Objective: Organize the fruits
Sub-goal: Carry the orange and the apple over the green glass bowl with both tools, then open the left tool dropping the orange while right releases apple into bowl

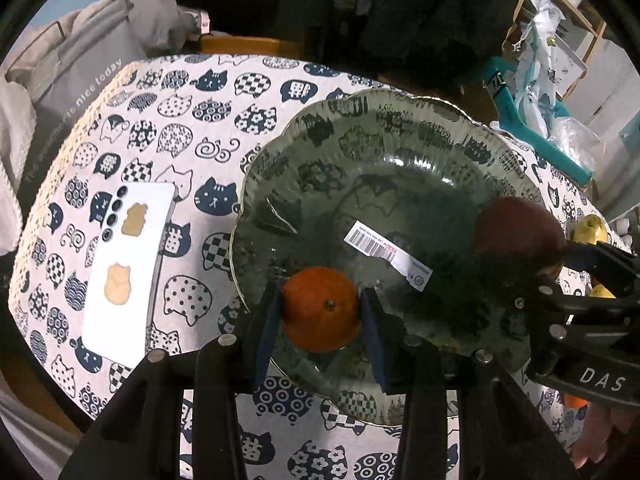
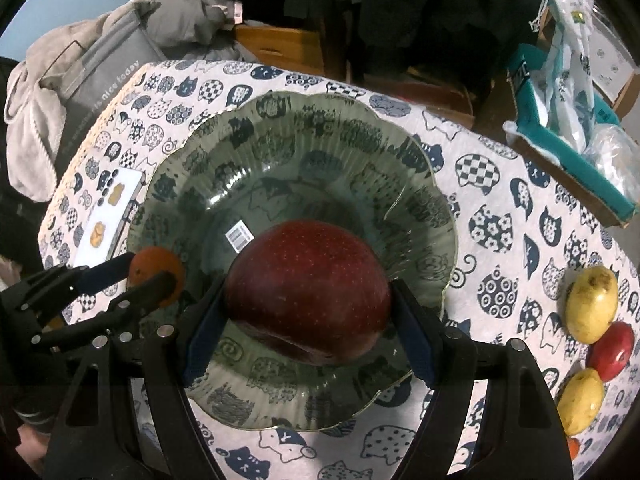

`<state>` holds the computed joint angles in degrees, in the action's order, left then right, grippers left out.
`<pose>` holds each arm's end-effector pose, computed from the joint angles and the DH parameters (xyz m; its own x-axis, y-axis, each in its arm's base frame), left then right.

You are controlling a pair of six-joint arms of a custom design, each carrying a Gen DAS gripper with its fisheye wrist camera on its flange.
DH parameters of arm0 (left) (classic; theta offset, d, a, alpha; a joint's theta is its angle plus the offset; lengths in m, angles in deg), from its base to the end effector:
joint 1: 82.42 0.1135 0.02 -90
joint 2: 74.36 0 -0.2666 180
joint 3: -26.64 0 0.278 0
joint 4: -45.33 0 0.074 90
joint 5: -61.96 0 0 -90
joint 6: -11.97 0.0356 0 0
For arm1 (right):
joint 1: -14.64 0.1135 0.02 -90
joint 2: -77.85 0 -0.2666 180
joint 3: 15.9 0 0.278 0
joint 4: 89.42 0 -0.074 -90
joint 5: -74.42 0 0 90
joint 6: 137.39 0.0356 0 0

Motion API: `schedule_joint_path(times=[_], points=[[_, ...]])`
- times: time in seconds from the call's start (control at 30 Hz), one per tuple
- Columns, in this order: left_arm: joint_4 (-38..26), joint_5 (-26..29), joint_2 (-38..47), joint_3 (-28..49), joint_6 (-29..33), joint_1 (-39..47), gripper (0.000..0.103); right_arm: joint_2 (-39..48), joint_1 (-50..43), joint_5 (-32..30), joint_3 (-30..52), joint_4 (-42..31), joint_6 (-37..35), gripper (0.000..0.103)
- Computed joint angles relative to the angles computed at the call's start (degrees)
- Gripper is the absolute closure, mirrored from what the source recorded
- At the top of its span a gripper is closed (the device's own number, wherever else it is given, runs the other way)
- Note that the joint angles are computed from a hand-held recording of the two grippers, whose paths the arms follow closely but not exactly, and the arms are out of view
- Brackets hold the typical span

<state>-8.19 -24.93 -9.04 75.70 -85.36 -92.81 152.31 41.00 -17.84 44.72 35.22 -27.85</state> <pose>0.2096 -0.0404 0.1751 -0.9408 0.0430 -0.3363 0.0791 0.9924 -0.0946 0.2300 0.1156 0.2014 -0.9420 -0.0938 -0.3223 -0.1498 0.9767 0.1535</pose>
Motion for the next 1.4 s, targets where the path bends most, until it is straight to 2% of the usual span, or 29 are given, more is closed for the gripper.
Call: schedule_joint_path(times=[0.2, 0.27, 0.33, 0.7, 0.77, 0.83, 1.0, 1.27, 1.4], points=[[0.2, 0.2, 0.8, -0.2, 0.1, -0.2, 0.060, 1.5, -1.0, -2.2, -0.1, -0.2, 0.1, 0.024], [0.0, -0.2, 0.9, 0.1, 0.2, -0.3, 0.048, 2.0, -1.5, -3.4, -0.2, -0.2, 0.3, 0.024], [-0.1, -0.9, 1.0, 0.3, 0.4, -0.7, 0.045, 2.5, -2.0, -4.0, -0.3, -0.2, 0.4, 0.024], [-1.9, -0.1, 0.6, 0.8, 0.1, -0.6, 0.043, 2.6, -3.0, -5.3, -0.9, 0.2, 1.5, 0.023], [-2.2, -0.6, 0.0, 0.7, -0.2, -1.0, 0.033, 2.3, -3.6, -6.2, -1.2, 0.4, 1.9, 0.023], [-2.4, -0.8, -0.9, 0.6, -0.2, -1.2, 0.031, 1.4, -3.7, -6.3, -1.5, 1.1, 2.4, 0.021], [-3.7, -0.4, -2.4, 1.3, -0.2, -1.2, 0.031, -2.6, -3.3, -4.5, -0.6, 1.5, 3.1, 0.018], [-6.9, 0.6, -6.0, 3.0, -0.5, -1.5, 0.031, -7.6, -0.9, 1.9, 4.1, -4.0, 2.9, 0.018], [-8.4, 1.3, -7.7, 4.2, -1.3, -2.1, 0.028, -10.6, 1.1, 7.0, 6.4, -7.3, 2.8, 0.018]])
